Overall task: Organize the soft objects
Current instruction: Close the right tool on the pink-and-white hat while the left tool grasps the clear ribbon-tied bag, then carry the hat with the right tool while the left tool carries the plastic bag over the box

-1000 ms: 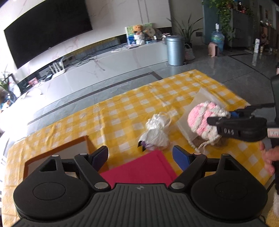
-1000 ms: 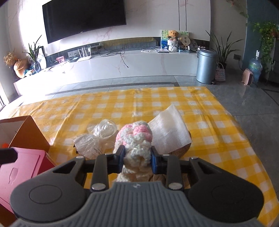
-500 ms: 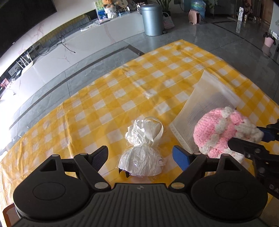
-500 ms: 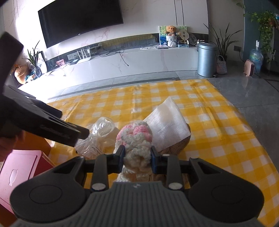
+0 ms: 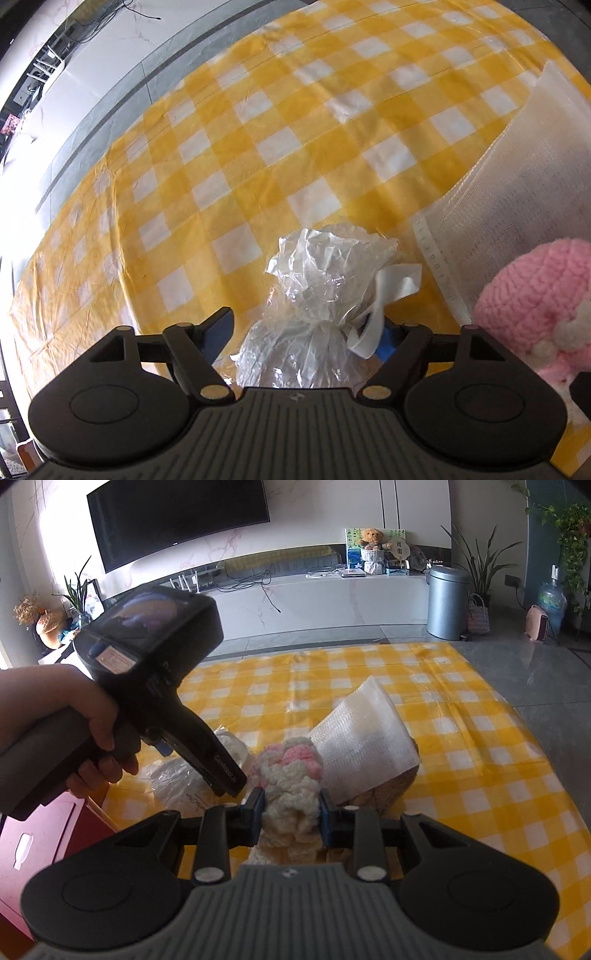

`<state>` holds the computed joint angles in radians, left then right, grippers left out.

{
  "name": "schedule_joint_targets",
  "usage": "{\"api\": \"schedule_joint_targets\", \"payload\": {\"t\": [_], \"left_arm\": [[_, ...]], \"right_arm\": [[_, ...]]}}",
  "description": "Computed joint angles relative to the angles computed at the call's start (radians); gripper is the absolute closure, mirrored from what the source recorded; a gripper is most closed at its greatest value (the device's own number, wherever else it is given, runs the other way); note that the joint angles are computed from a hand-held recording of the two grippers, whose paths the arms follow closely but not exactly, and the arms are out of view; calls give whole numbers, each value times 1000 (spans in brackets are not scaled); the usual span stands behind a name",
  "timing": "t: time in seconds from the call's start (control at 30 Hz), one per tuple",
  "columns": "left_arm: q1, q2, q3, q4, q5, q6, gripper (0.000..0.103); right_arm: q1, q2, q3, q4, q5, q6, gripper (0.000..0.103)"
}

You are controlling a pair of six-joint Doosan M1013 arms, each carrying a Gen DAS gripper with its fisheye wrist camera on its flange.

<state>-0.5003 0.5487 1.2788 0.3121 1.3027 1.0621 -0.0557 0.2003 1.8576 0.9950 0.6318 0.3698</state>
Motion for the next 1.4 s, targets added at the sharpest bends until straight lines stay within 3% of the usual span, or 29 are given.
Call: {"api": "schedule_joint_targets", "payload": {"t": [0.03,0.13,0.4,0.6,0.77,0.9,1.1,1.27,1.4], "left_arm": [[3,2,-1,-5,1,-3,28],[5,-6,9,-1,-8,-61,36],[-4,-90,86,13,-117,-48,38],[-34,-240,223,145,-319,-155,37],[-45,-356,319,180,-422,-307,38],[-72,-413,367,242,-421,-388,38],[-124,-526,482,391,-490,-557,38],[-167,-605,566,541,-465,-708,37],[-194,-657,627,656,-414,-844,37]], "right_arm": [[-1,0,0,-2,-1,6,74],[-3,-1,0,-21,-9,26,74],[-5,1,-2,-9,-14,47,74],[-22,-11,8,83,20,-52,74],[-38,-33,15,160,46,-69,74],[-45,-57,29,225,85,-132,74],[-44,-93,46,323,143,-126,74],[-26,-122,61,388,245,-178,74],[22,-144,79,400,271,-202,74]]}}
